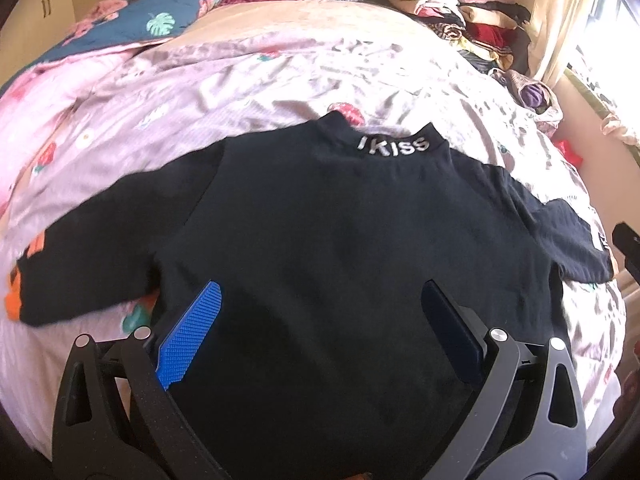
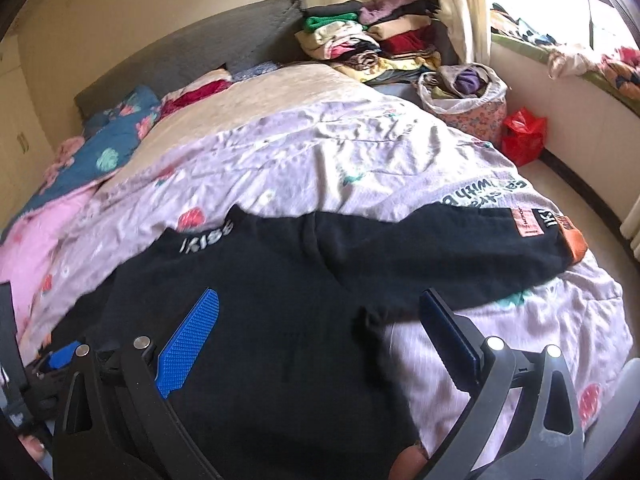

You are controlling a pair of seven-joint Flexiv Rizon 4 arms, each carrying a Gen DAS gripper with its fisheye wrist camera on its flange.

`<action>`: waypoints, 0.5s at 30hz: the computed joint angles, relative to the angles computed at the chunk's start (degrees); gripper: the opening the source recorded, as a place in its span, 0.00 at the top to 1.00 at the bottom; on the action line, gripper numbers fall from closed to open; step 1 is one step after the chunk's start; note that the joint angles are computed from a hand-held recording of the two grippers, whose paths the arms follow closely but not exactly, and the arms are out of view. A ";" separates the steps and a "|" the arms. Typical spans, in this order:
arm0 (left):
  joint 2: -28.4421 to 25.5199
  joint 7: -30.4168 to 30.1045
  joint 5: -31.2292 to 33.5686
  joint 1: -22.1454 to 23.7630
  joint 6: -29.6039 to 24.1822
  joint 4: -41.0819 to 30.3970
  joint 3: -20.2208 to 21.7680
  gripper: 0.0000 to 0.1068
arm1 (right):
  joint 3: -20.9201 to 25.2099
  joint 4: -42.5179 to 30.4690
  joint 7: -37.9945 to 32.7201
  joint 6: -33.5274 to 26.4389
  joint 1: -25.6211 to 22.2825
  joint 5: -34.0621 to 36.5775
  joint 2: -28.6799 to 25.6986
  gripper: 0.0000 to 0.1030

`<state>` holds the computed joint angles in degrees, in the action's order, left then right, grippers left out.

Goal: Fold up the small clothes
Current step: 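Move the right gripper to the orange sleeve cuff and grasp it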

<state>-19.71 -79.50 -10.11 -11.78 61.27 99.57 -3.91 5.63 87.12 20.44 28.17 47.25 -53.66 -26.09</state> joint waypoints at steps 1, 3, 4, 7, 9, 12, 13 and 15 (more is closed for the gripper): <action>-0.72 -0.33 0.09 -0.21 -0.57 -1.16 -0.12 0.12 | -0.09 0.06 -0.15 0.00 -0.41 0.38 0.07 0.04; -2.24 -1.49 1.02 -1.06 -1.55 -3.55 0.00 0.12 | -0.19 0.53 -0.37 0.27 -1.28 0.96 0.44 0.04; -2.83 -1.93 1.64 -1.45 -1.97 -4.53 0.14 0.12 | -0.30 1.08 0.10 -0.04 -1.68 1.25 0.91 0.04; -4.42 -2.62 3.01 -2.32 -2.88 -6.92 0.20 0.12 | -0.42 4.04 2.53 -0.97 -2.93 0.72 3.07 0.04; -5.59 -3.22 3.87 -3.03 -3.62 -8.56 0.37 0.12 | 0.08 6.73 4.90 -0.83 -4.24 0.65 4.75 0.04; -7.17 -3.54 4.48 -3.62 -4.96 -10.54 0.30 0.12 | 1.22 10.61 8.09 0.05 -6.29 0.94 6.93 0.04; -7.67 -3.54 4.64 -3.82 -5.28 -11.11 0.24 0.12 | 1.65 11.88 8.66 -0.28 -6.95 1.54 7.65 0.04; -8.51 -3.57 5.08 -4.26 -5.89 -12.08 0.24 0.12 | 2.31 13.46 9.65 -1.54 -7.80 2.31 8.55 0.04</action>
<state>-28.22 -83.07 -5.03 -16.04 55.38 87.49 -3.67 7.94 100.58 30.09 26.63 39.44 -51.35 -17.54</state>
